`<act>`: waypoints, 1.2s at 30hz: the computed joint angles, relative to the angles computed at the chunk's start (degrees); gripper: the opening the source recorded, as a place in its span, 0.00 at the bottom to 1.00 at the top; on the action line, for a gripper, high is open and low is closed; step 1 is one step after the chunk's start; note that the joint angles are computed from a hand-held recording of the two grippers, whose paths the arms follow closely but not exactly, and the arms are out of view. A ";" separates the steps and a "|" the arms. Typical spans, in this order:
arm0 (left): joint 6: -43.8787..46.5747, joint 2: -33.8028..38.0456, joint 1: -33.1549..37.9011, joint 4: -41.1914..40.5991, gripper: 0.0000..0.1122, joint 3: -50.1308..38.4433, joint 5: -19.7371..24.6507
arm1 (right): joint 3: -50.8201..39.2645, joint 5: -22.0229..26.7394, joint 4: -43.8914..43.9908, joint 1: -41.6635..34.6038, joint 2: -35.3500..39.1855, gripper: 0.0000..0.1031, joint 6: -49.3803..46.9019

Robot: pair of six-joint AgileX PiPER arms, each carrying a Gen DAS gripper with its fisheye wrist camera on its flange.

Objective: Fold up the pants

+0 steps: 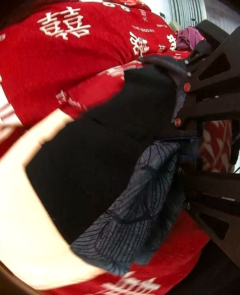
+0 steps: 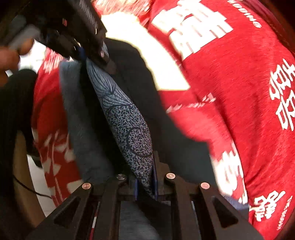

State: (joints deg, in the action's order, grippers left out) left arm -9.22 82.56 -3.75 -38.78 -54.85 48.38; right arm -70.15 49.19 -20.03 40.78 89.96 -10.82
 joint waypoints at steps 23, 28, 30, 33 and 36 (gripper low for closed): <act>-19.81 7.71 -14.14 24.29 0.11 -18.91 7.22 | 6.46 5.08 -25.59 13.64 -0.10 0.29 37.03; -20.06 6.78 -16.97 26.38 0.11 -14.18 2.52 | 5.74 4.64 -11.63 5.04 -11.87 0.82 30.25; -19.69 6.64 -16.83 26.05 0.11 -13.78 2.08 | 3.40 4.57 -4.09 -4.59 -15.07 0.82 26.77; -19.07 6.81 -16.34 25.82 0.11 -13.54 2.24 | -5.21 6.46 -2.60 -19.28 -9.62 0.84 27.09; -20.73 7.44 -17.88 28.40 0.11 -14.76 2.96 | -20.85 13.26 -3.33 -29.86 5.02 0.87 30.81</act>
